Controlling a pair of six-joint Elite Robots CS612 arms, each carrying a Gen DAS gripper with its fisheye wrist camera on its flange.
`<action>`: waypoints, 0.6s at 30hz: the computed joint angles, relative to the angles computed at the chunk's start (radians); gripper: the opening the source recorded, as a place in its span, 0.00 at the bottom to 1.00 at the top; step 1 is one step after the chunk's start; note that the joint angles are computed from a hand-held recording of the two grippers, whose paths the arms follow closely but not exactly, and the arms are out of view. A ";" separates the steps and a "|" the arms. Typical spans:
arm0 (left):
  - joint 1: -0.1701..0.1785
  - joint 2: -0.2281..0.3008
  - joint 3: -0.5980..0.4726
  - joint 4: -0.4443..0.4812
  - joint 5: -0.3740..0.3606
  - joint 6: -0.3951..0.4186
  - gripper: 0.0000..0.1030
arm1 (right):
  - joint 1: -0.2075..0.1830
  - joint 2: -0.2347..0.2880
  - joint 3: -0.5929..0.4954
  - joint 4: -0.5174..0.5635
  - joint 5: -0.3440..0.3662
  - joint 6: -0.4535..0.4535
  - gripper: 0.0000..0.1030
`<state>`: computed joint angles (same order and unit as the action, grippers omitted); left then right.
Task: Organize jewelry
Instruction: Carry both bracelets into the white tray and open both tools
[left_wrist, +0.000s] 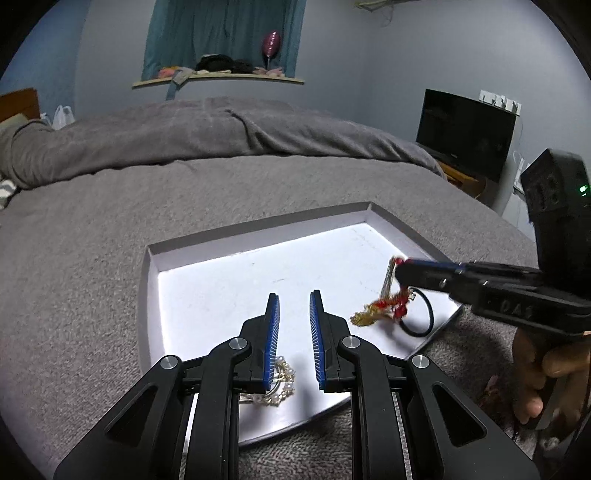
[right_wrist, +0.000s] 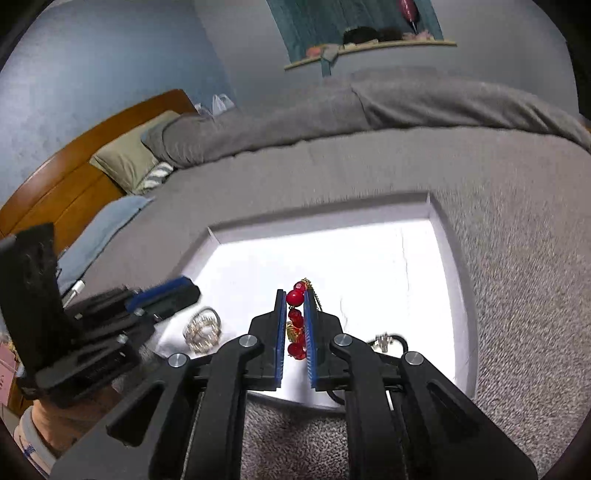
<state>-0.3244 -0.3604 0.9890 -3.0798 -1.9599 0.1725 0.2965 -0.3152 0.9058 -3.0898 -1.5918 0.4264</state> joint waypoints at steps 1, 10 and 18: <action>0.000 -0.002 0.002 0.005 0.000 0.003 0.19 | 0.000 0.001 -0.004 0.019 -0.002 0.003 0.13; 0.006 -0.017 0.033 -0.024 0.020 -0.011 0.62 | 0.002 -0.018 0.047 -0.039 -0.030 0.021 0.52; 0.018 -0.062 0.123 -0.072 -0.020 0.022 0.65 | 0.018 -0.064 0.150 -0.140 -0.081 -0.003 0.62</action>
<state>-0.3060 -0.4229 1.1123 -3.1519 -1.9797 0.1940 0.3146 -0.3791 1.0558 -3.2300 -1.6727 0.4230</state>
